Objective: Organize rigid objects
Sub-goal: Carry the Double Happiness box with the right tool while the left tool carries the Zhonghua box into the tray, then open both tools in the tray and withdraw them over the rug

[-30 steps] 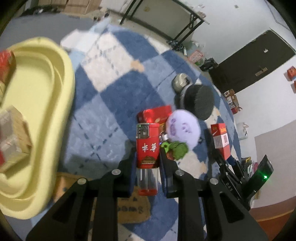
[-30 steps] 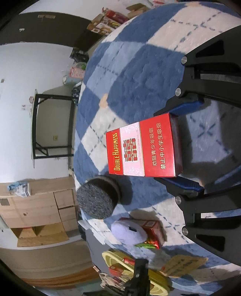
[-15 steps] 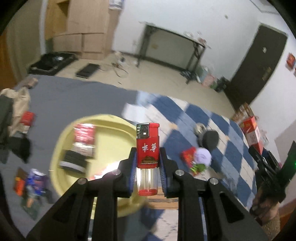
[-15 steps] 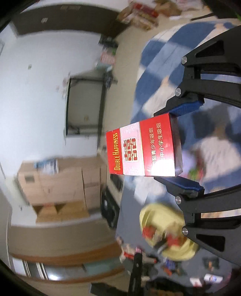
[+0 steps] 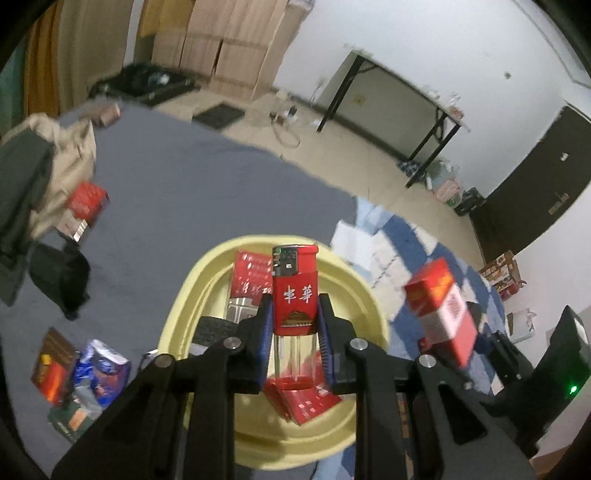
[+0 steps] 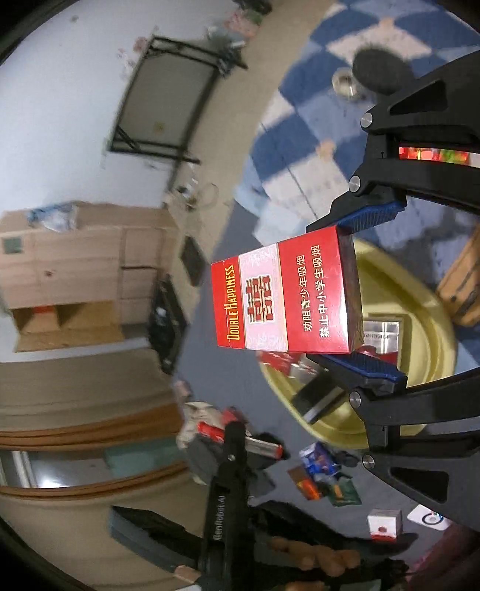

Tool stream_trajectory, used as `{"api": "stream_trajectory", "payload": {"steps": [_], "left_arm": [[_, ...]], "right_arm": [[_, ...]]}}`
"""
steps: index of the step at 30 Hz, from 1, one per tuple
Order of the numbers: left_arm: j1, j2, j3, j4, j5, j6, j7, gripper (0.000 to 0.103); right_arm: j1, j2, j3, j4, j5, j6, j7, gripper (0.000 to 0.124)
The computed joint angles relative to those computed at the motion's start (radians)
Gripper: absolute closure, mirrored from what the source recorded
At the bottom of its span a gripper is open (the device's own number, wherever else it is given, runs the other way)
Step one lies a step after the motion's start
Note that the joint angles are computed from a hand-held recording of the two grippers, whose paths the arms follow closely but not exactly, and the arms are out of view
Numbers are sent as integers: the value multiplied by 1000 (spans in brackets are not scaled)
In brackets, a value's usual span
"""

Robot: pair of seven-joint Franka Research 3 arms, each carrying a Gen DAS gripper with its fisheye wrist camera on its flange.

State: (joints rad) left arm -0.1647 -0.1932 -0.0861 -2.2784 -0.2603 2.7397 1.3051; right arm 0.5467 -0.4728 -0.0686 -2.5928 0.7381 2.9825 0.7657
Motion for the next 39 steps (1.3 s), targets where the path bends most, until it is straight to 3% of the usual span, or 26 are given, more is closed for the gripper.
{"api": "stream_trajectory", "payload": {"steps": [2,3,7,10,12,19,20,21,22,23,24,25,26,29,32,36,39], "left_arm": [[1,62,10,34,-25,-14,23,79],[7,102,8,61,-31,-26,36,79],[43,188,-25,120,-25,-27,30,79],[70,240,-50,148,-93,-36,84,79],[85,254,-71,149,-164,-35,142,79],[99,256,-86,123,-109,-4,84,79],[98,248,-87,115,-102,7,84,75],[96,235,-88,104,-94,19,76,59],[93,216,-85,91,-67,30,44,47],[90,202,-83,79,-61,45,33,26],[86,183,-81,64,-44,66,10,18],[82,162,-78,53,-15,77,-24,18],[77,146,-75,49,0,76,-43,17],[49,92,-72,48,23,59,-74,2],[4,36,-85,47,66,59,-103,0],[-70,-7,-126,66,143,70,-169,0],[-142,-1,-131,96,137,64,-148,0]], "right_arm": [[-13,92,15,50,-26,-8,7,67],[-49,146,56,74,-70,4,40,67],[-107,321,113,202,-176,-20,101,67],[-131,409,150,286,-242,-44,145,67],[-138,446,171,308,-280,-38,174,67],[-164,508,187,353,-282,-61,173,66],[-167,513,189,356,-280,-62,172,66],[-169,508,192,351,-270,-61,167,65],[-170,494,198,340,-229,-52,135,62],[-169,473,201,324,-204,-41,116,57],[-166,450,200,305,-169,-28,90,41],[-158,424,195,286,-113,-18,49,32],[-146,398,185,272,-50,-16,0,31],[-138,292,154,205,-16,-22,17,27],[-125,144,99,105,29,-18,16,21],[-242,-87,85,-47,-99,-50,126,21],[-343,-240,61,-136,-189,-94,175,21]]}}
